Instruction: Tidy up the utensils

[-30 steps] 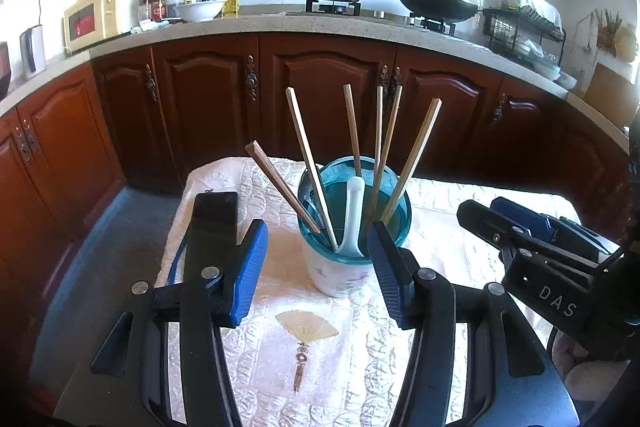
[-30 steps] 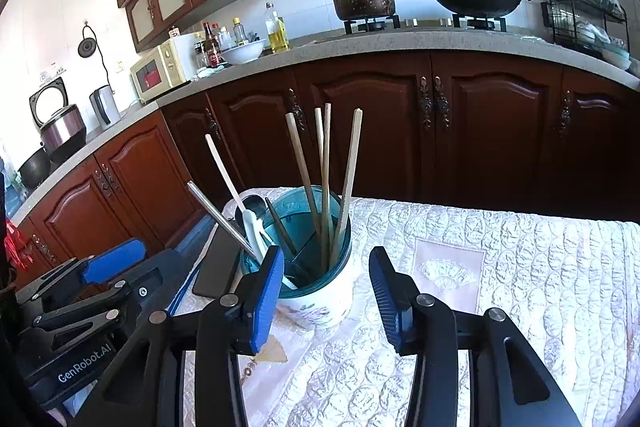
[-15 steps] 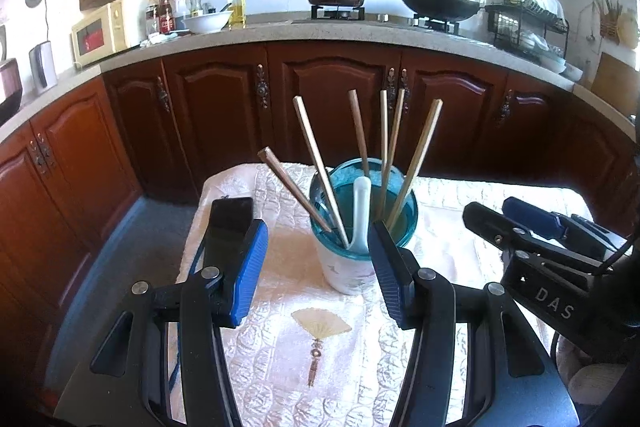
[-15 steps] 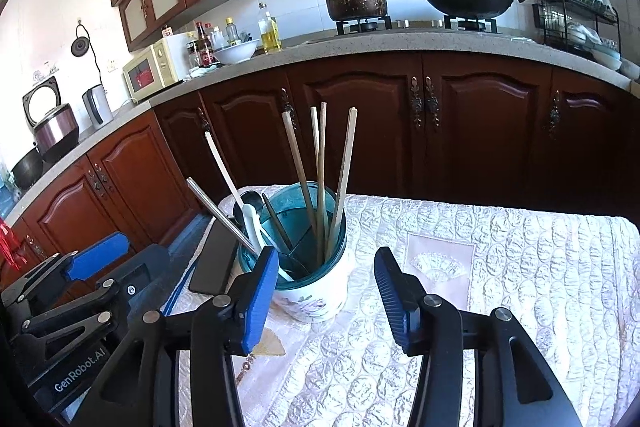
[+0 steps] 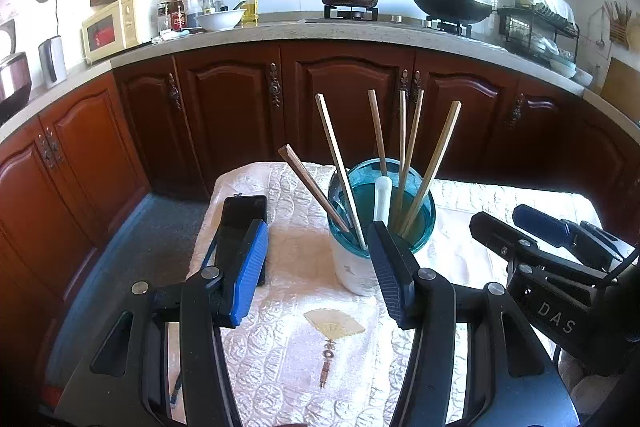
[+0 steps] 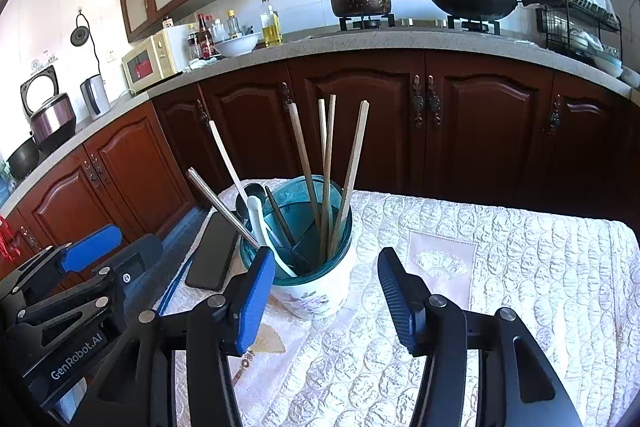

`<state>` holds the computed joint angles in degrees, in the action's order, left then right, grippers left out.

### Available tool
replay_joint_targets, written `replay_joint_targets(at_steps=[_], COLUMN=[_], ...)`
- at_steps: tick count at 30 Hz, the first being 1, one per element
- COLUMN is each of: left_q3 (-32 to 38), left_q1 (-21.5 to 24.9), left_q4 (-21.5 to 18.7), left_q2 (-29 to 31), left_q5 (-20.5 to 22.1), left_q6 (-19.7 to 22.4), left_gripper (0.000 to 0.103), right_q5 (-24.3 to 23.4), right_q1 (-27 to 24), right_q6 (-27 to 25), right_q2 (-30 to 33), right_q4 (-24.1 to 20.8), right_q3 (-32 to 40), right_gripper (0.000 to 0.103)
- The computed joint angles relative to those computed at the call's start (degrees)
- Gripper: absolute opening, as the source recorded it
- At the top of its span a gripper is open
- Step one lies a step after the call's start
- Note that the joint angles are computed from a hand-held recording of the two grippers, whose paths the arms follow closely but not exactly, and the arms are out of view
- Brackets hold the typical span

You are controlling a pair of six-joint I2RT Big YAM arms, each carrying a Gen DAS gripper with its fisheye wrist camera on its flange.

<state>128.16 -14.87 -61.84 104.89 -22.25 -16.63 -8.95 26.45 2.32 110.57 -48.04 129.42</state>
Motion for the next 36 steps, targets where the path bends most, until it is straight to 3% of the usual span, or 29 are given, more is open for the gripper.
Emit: replay_joint_targets(at_steps=[36], left_q3=[0.4], left_q1=[0.6], left_q4=[0.0], left_q2=[0.6], left_q5=[-0.2], left_q6=[-0.4], left_gripper=[0.052], right_q5=[0.5], right_q1=[0.5], right_q6=[-0.6], right_q2=[2.7], right_q4=[-3.0], right_q3=[3.7], right_gripper=[0.054])
